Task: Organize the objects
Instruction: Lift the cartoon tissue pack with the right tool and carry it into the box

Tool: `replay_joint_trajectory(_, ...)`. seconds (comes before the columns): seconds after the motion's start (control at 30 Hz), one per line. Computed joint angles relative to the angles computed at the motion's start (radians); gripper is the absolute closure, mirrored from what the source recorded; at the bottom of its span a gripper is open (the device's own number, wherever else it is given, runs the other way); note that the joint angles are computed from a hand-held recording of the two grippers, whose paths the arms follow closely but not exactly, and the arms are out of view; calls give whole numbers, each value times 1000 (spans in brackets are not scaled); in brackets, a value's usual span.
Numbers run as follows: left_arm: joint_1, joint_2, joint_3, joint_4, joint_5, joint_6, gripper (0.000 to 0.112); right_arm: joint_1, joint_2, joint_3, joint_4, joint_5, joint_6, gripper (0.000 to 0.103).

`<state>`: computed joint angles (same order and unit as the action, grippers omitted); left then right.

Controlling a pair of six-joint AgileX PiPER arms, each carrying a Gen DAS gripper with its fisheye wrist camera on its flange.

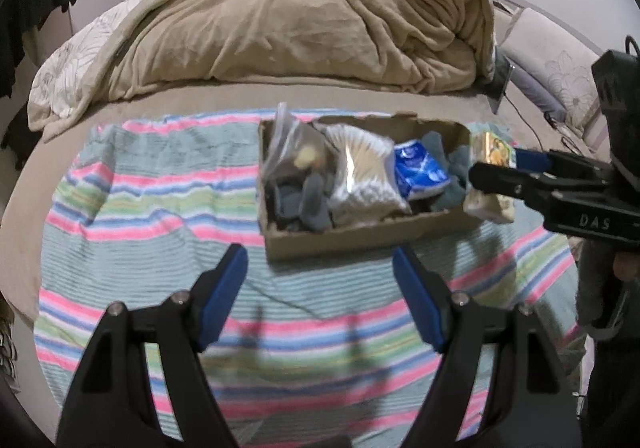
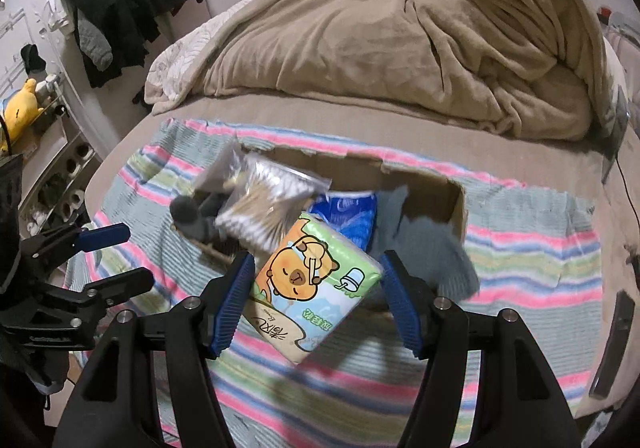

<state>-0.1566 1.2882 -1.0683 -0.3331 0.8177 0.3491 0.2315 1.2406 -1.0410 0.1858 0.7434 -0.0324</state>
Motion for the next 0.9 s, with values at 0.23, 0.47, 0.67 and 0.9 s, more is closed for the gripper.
replay_joint_trajectory(0.23, -22, 73, -65, -6, -19, -14, 36, 10, 54, -46, -7, -28, -33, 36)
replay_joint_trajectory(0.47, -33, 146, -108, -15, -42, -22, 36, 5, 127, -67, -5, -58, -64, 35)
replay_joint_trajectory(0.67, -35, 187, -110, -23, -59, -14, 36, -4, 189, -59, 22, -88, -93, 35)
replay_joint_trajectory(0.9, -21, 216, -106, -44, -74, 12, 36, -12, 228, -41, 42, -110, -120, 36)
